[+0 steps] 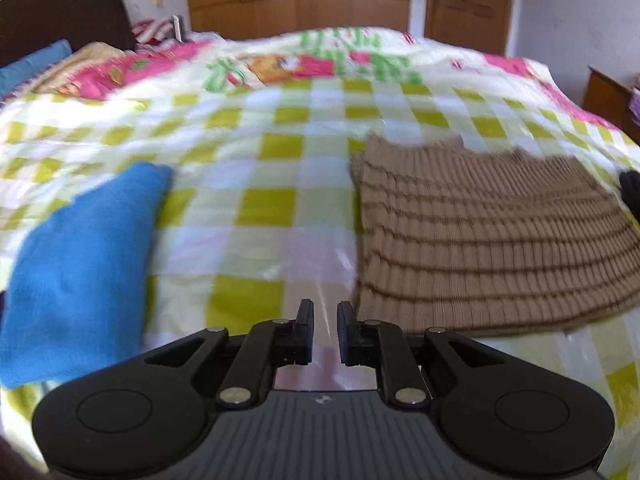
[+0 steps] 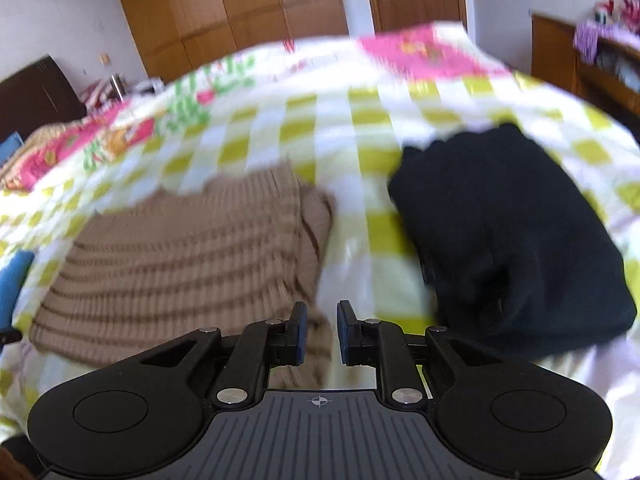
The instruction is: Fold small clothes
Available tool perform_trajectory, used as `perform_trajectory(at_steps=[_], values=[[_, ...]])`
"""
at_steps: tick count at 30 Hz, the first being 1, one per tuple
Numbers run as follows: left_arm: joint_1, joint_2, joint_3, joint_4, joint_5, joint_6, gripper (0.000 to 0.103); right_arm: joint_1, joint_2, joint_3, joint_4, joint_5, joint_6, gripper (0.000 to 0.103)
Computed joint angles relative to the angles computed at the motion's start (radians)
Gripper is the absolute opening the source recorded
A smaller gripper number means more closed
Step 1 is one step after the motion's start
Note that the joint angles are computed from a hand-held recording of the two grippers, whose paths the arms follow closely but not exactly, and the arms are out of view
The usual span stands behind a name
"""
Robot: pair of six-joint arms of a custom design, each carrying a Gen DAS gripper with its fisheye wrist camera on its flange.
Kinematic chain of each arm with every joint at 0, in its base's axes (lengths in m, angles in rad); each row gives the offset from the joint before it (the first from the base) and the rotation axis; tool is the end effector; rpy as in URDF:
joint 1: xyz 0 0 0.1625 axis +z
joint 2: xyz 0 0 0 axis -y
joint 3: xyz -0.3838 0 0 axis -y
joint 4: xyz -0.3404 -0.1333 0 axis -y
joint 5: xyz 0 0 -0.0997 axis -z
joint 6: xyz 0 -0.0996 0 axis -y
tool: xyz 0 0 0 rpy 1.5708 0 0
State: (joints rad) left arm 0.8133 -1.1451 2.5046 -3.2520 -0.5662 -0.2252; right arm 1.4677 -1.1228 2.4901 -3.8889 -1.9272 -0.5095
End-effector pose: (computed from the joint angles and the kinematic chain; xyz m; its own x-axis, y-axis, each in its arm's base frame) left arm -0.0766 -0.3974 0.1601 -0.7042 0.0164 -0.7098 0.5074 0.7109 -0.4870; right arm 0.0601 -0.3771 0.2020 -0.8174 0.0489 0.5739 -0.3882 0.6893 -0.6116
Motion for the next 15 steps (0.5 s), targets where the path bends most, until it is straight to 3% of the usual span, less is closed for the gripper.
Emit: perform_trajectory(at_steps=[2, 4, 7, 9, 10, 12, 13, 15], values=[[-0.022, 0.053, -0.005, -0.133, 0.005, 0.059, 0.030, -0.002, 0.050, -0.031, -0.037, 0.054, -0.012, 0.019], [-0.021, 0.131, -0.049, -0.252, -0.035, 0.140, 0.031, -0.014, 0.100, -0.078, -0.029, 0.127, -0.013, 0.019], [0.022, 0.269, -0.153, -0.382, -0.108, 0.249, 0.032, -0.025, 0.223, -0.168, -0.097, 0.155, -0.045, 0.017], [0.056, 0.329, -0.213, -0.377, -0.137, 0.290, 0.032, -0.026, 0.274, -0.222, -0.106, 0.078, -0.048, 0.016], [0.076, 0.346, -0.237, -0.329, -0.138, 0.296, 0.032, -0.038, 0.276, -0.226, -0.100, 0.063, -0.050, 0.010], [0.105, 0.373, -0.254, -0.270, -0.119, 0.290, 0.033, -0.064, 0.260, -0.204, -0.110, 0.060, -0.055, 0.010], [0.108, 0.380, -0.240, -0.301, -0.122, 0.309, 0.033, -0.070, 0.237, -0.191, -0.100, 0.057, -0.036, 0.021], [0.094, 0.369, -0.214, -0.317, -0.115, 0.295, 0.033, -0.093, 0.184, -0.151, -0.099, 0.087, 0.014, 0.023]])
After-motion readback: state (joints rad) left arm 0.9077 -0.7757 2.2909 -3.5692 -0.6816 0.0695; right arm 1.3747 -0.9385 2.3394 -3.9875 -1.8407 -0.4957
